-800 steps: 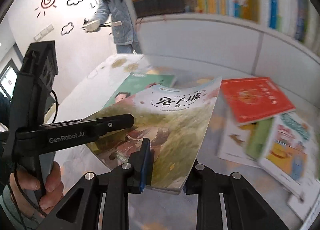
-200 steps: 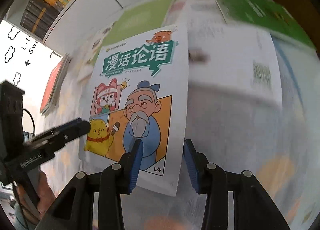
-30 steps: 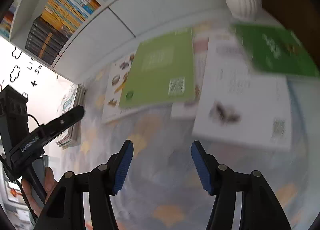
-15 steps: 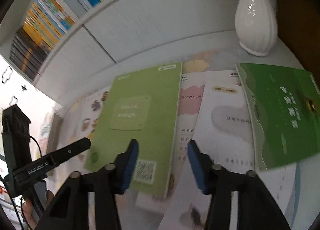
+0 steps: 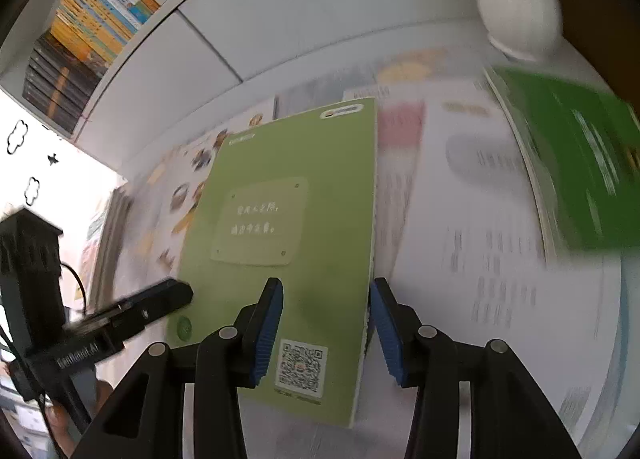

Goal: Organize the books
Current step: 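Grasp the edge of the green book with the left gripper and lift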

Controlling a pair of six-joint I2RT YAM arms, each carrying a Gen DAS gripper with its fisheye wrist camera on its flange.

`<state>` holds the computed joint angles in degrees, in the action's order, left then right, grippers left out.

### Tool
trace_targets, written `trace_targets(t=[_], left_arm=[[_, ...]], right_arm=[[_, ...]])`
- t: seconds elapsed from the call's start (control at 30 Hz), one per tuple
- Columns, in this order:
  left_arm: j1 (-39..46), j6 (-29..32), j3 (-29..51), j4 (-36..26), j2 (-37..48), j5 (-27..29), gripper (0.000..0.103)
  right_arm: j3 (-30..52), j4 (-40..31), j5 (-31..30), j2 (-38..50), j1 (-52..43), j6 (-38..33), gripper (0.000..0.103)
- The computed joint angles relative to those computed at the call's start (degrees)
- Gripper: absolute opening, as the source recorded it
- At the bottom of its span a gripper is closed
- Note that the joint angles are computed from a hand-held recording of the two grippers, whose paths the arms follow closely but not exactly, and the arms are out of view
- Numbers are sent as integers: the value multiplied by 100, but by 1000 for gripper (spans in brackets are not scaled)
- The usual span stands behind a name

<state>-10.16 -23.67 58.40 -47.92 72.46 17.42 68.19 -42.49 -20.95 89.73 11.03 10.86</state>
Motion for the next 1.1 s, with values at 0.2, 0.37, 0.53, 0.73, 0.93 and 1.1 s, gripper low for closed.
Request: trace_targets(t=[0.2, 0.37, 0.53, 0.73, 0.93, 1.1], left_arm=[[-447, -881, -1260, -788, -2026, 185, 45], [-555, -1436, -1702, -879, -2813, 276, 45], [-828, -1599, -1707, -793, -2812, 15, 45], [-1288, -1793, -1630, -804, -2751, -493, 45], [-1501, -1870, -1629, -745, -2686, -731, 45], [-1598, -2040, -1598, -747, -2669, -862, 45]], right_arm=[[-1442, -548, -48, -1657, 327, 65, 47], [-2167, -1021, 131, -2760, 581, -232, 46], [-2316, -1008, 63, -2912, 499, -198, 46], [-2303, -1013, 259, -3005, 448, -235, 46], [-2443, -867, 102, -3065, 294, -280, 49], [-2425, -765, 225, -3050, 386, -235, 49]])
